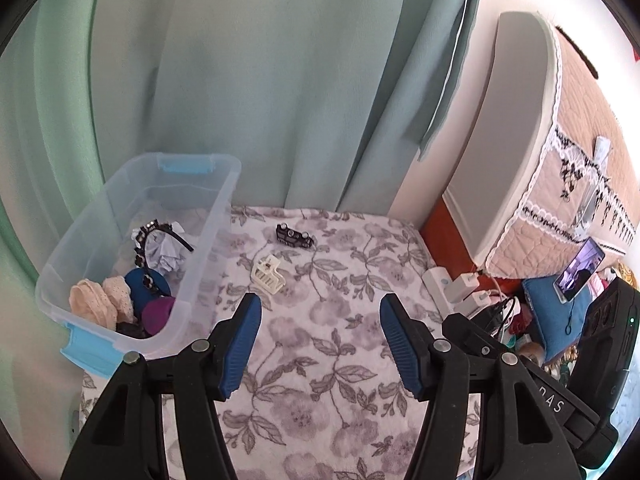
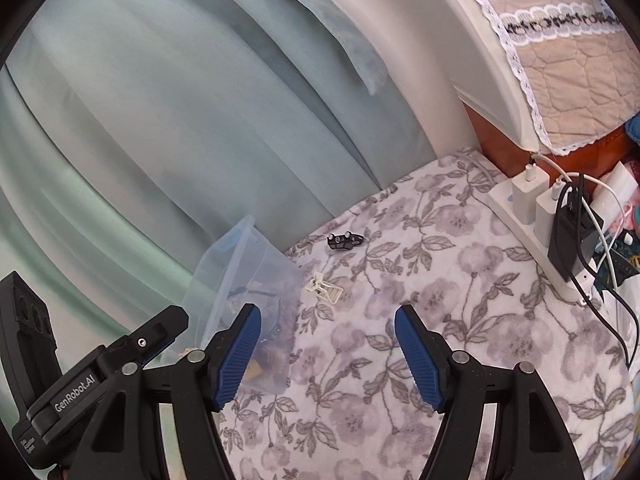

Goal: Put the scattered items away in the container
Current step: 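Withdraw both open grippers from the box toward the white clip and black car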

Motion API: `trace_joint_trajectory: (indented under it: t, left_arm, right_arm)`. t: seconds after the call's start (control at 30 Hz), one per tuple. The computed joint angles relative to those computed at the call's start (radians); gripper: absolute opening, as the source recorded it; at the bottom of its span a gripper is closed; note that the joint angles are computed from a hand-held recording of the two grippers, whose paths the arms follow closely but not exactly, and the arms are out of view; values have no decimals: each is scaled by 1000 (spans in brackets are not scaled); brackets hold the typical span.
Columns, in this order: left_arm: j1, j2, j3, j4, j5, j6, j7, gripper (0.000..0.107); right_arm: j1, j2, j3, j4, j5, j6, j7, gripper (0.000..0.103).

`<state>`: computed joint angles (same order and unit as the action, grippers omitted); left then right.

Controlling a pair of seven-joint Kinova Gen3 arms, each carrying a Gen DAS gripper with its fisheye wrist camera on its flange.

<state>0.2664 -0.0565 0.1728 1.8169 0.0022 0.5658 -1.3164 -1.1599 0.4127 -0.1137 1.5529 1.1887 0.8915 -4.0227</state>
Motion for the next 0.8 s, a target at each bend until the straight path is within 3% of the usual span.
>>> trace_joint_trajectory:
  t: [0.5,0.8]
  left_arm:
    - [19,170,-12,-22,72,-22,-72,63]
    - [39,297,-37,-53,36,-54,-9,63]
  right_arm:
    - [90,38,38,38,-136,-174,109,73]
    - [158,94,65,-12,-324,-218,383,73]
